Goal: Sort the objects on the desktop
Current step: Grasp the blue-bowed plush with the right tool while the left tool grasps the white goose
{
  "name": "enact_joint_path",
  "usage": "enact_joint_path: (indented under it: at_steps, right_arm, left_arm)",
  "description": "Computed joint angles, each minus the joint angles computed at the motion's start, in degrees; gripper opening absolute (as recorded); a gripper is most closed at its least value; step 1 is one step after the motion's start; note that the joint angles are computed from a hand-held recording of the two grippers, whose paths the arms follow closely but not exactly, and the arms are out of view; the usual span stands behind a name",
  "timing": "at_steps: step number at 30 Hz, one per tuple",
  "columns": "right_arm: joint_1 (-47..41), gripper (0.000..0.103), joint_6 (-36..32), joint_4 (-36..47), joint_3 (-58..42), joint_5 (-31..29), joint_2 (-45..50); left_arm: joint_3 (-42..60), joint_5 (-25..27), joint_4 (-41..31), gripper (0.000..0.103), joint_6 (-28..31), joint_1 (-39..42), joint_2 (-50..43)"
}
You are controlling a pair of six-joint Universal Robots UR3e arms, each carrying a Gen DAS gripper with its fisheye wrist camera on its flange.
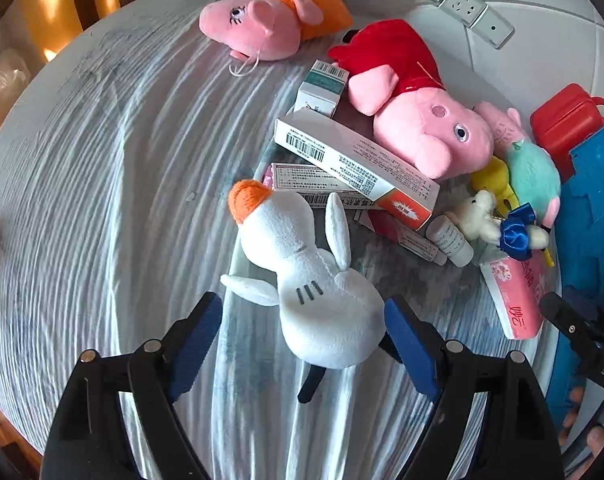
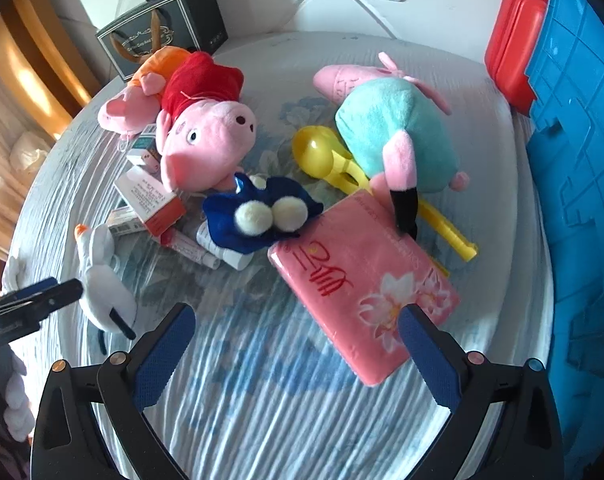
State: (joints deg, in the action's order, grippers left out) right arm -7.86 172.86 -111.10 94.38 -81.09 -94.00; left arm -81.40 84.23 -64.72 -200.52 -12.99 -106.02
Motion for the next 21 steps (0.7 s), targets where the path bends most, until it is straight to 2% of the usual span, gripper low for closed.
enact_joint_path:
  at_steps: [7, 10, 12, 13, 14, 16, 17, 18, 19, 20, 21]
  right_arm:
    - [0.77, 0.103, 0.72, -2.21, -4.66, 2.22, 5.69]
    - [2.68, 0.103, 1.24, -4.8, -6.7, -0.36, 8.85]
    - [3.36, 0.103, 0.91, -5.88, -7.87, -1.34, 10.91]
    - [3.45, 0.103, 0.79, -6.33, -8.18, -1.51, 11.74]
    - [3.6, 0.103, 0.64, -6.58, -8.7, -1.7, 12.77]
    - [3.42, 0.09, -0.21, -7.12, -8.6, -1.43, 13.49]
    - [3.57, 0.075, -0.56, -7.3, -8.78, -1.39, 14.05]
    - [3.72, 0.065, -0.93, -7.19, -8.86, -1.32, 14.41]
    - [3.99, 0.048, -1.25, -6.95, -9.18, -1.32, 14.91]
    - [4.25, 0.041, -1.39, -6.89, -9.21, -1.42, 15.22]
    - [4.52, 0.039, -1.34, -7.64, -8.62, -1.61, 15.03]
  left_arm:
    - [7.47, 1.24, -1.44, 0.084, -0.65, -3.05, -8.09]
    - [10.38, -0.05, -2.47, 0.082, -0.64, -3.38, -11.2]
    - [11.34, -1.49, -2.15, 0.07, 0.06, -3.66, -12.65]
    - [11.24, -2.54, -1.51, 0.058, 0.58, -3.73, -12.89]
    - [11.4, -2.86, -1.13, 0.054, 1.14, -4.05, -13.05]
    - [12.58, -0.05, -1.22, 0.053, 2.25, -5.81, -13.36]
    - [12.5, 0.92, -0.97, 0.053, 2.95, -6.5, -13.15]
    - [12.17, 1.6, -0.8, 0.052, 3.16, -6.93, -12.8]
    - [11.45, 2.09, -0.35, 0.052, 3.32, -7.26, -12.16]
    - [10.64, 2.59, 0.16, 0.052, 3.36, -7.55, -11.44]
    - [9.83, 3.15, 0.62, 0.052, 3.3, -7.84, -10.61]
